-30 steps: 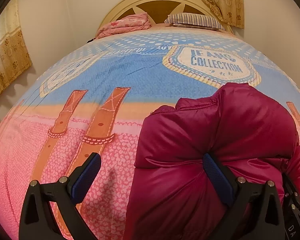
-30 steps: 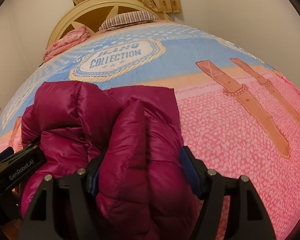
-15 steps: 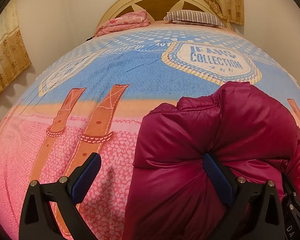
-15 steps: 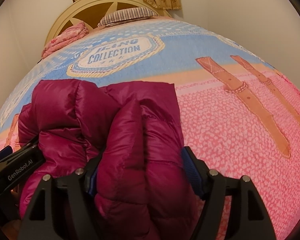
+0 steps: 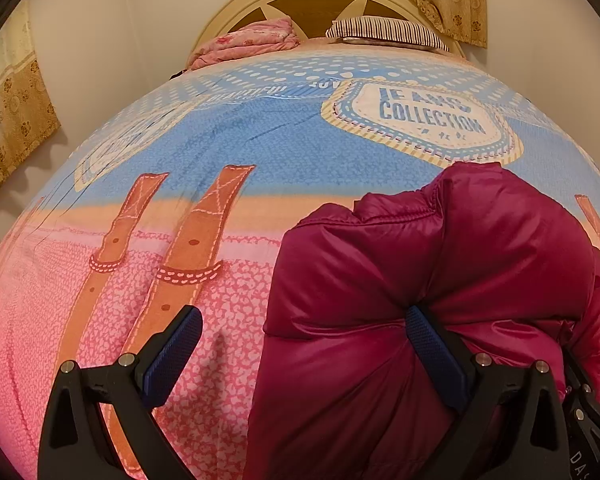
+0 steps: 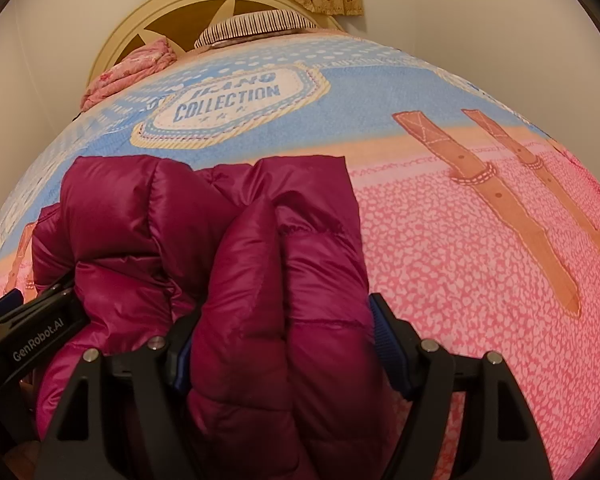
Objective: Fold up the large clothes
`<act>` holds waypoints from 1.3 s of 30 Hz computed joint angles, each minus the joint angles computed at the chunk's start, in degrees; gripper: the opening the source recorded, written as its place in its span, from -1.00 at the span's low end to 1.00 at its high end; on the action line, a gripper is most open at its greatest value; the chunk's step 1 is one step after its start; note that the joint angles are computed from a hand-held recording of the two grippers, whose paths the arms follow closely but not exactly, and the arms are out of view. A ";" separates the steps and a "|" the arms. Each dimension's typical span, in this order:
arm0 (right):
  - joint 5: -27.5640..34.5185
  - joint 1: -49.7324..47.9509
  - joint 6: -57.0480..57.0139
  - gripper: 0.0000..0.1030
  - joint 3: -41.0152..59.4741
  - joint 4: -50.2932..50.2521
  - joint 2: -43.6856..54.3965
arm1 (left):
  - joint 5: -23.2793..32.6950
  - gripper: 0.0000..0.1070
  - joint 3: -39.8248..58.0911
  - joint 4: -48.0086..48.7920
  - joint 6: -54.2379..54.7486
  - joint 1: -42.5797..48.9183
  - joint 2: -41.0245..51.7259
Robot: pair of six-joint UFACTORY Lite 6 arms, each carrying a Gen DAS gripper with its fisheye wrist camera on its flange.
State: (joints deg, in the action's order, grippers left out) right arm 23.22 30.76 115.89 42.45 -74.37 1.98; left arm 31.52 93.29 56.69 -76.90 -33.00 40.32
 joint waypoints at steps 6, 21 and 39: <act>-0.36 -0.30 -0.29 0.45 0.15 -0.02 0.26 | 0.05 0.91 0.15 -0.15 0.14 0.00 0.10; -0.74 -0.77 -0.35 0.46 0.29 -0.34 0.65 | -2.43 0.91 0.15 -4.81 4.09 1.29 -0.19; 1.41 6.81 7.75 0.53 -15.12 -2.08 -17.06 | -15.95 0.91 -30.01 0.41 -1.35 2.52 -22.61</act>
